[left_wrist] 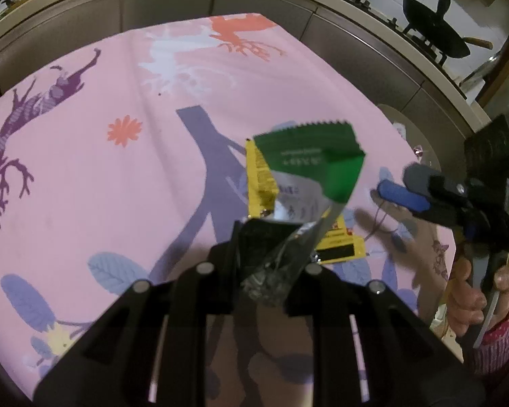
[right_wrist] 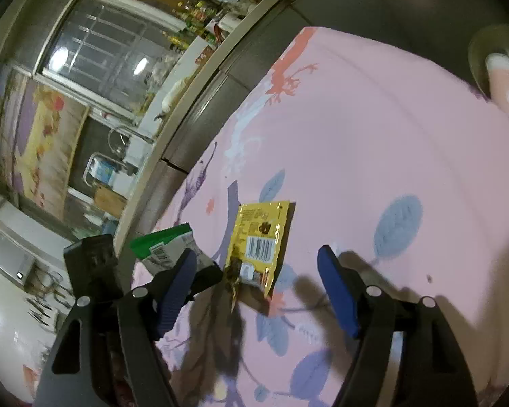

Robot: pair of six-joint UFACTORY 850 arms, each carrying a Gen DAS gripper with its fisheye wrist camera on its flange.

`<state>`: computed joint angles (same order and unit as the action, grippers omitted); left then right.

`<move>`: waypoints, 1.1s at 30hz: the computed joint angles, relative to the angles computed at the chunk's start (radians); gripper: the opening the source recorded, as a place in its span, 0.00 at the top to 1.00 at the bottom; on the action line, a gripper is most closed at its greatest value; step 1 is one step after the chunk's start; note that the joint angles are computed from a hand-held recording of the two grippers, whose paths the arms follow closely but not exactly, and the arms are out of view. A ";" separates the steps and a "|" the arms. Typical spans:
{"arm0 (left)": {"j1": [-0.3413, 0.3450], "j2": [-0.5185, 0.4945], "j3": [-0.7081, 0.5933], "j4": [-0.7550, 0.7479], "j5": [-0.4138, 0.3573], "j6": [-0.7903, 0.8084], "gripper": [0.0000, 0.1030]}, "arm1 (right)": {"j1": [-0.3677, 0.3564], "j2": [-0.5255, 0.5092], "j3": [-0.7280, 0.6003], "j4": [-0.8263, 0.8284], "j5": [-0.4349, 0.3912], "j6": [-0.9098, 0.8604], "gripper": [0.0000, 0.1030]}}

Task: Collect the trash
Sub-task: 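Carry both held packets over the beige bin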

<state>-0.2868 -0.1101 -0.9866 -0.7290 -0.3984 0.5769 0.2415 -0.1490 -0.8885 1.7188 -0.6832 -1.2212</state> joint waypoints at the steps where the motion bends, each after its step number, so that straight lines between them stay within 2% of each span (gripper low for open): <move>1: 0.003 -0.003 0.001 -0.011 -0.004 0.010 0.83 | 0.004 -0.017 -0.019 -0.018 0.011 0.014 0.40; 5: 0.010 -0.007 0.004 -0.052 -0.008 0.052 0.83 | 0.010 -0.085 -0.071 -0.030 0.000 0.042 0.62; 8: 0.015 -0.004 0.009 -0.085 -0.010 0.088 0.83 | 0.042 -0.125 -0.110 -0.036 -0.008 0.040 0.74; 11: 0.017 -0.005 0.007 -0.083 -0.015 0.087 0.83 | 0.062 -0.160 -0.136 -0.061 -0.064 0.064 0.96; 16: 0.007 -0.001 -0.012 -0.059 -0.039 0.061 0.83 | 0.023 -0.060 -0.053 0.057 -0.048 -0.061 1.00; 21: -0.070 -0.046 -0.119 -0.020 -0.066 0.033 0.83 | -0.079 0.061 0.036 0.103 -0.023 -0.134 1.00; 24: -0.148 -0.113 -0.237 0.023 -0.093 0.006 0.83 | -0.203 0.170 0.113 0.158 0.018 -0.211 1.00; 27: -0.230 -0.202 -0.379 0.043 -0.130 -0.007 0.83 | -0.320 0.237 0.159 0.190 0.044 -0.256 1.00; 28: -0.254 -0.238 -0.432 0.053 -0.145 -0.019 0.83 | -0.380 0.251 0.171 0.192 0.046 -0.259 1.00; 30: -0.296 -0.322 -0.551 0.089 -0.176 -0.067 0.83 | -0.438 0.252 0.176 0.198 0.058 -0.274 1.00; 33: -0.335 -0.463 -0.747 0.138 -0.249 -0.160 0.83 | -0.498 0.224 0.155 0.188 0.120 -0.315 1.00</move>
